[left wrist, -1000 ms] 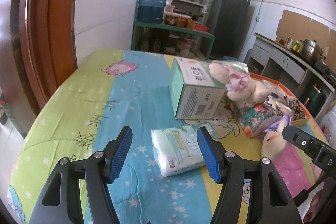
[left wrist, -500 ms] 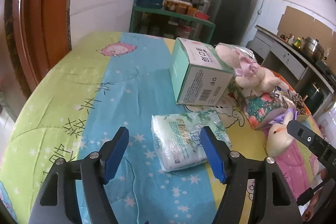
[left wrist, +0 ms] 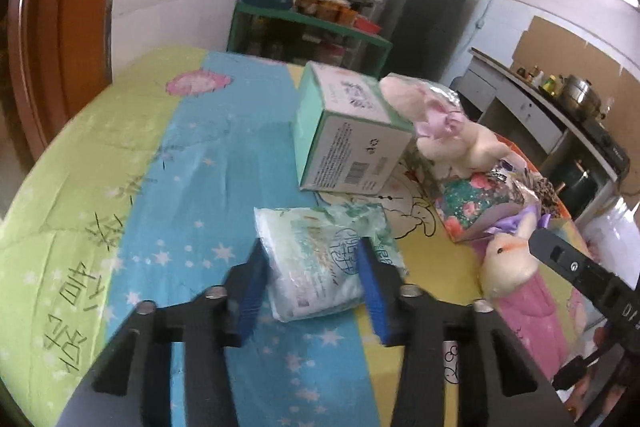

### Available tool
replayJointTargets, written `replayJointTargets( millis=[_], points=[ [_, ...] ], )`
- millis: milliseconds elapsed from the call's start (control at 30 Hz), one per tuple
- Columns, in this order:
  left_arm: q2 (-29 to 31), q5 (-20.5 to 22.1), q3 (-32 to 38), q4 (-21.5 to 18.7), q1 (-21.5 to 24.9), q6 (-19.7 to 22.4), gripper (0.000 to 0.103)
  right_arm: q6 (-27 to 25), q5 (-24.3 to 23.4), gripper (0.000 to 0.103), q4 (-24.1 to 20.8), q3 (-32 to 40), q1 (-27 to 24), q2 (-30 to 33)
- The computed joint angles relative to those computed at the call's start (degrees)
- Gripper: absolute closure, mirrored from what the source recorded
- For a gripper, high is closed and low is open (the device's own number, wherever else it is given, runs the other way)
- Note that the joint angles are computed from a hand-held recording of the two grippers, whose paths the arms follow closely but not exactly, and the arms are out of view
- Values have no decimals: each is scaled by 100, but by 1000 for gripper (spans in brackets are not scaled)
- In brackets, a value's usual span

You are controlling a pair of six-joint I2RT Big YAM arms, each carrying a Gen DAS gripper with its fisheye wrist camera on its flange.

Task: Organize soft objects
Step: 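Grasp the white wipe pack with the left tool while the right tool grasps the teddy bear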

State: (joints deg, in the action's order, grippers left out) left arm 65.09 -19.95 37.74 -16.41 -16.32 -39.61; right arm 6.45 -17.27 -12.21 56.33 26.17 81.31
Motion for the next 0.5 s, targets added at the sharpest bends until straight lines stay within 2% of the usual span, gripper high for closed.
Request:
replayJointTargets(
  millis=[100, 200, 500],
  points=[
    [-135, 22, -119, 207, -24, -69, 77, 43, -32, 57, -6, -35, -17, -52],
    [-196, -127, -166, 312, -133, -64, 80, 139, -145, 57, -34, -55, -58, -65],
    [-488, -1248, -104, 356, -696, 478, 81, 510, -324, 56, -242, 126, -32, 164]
  ],
)
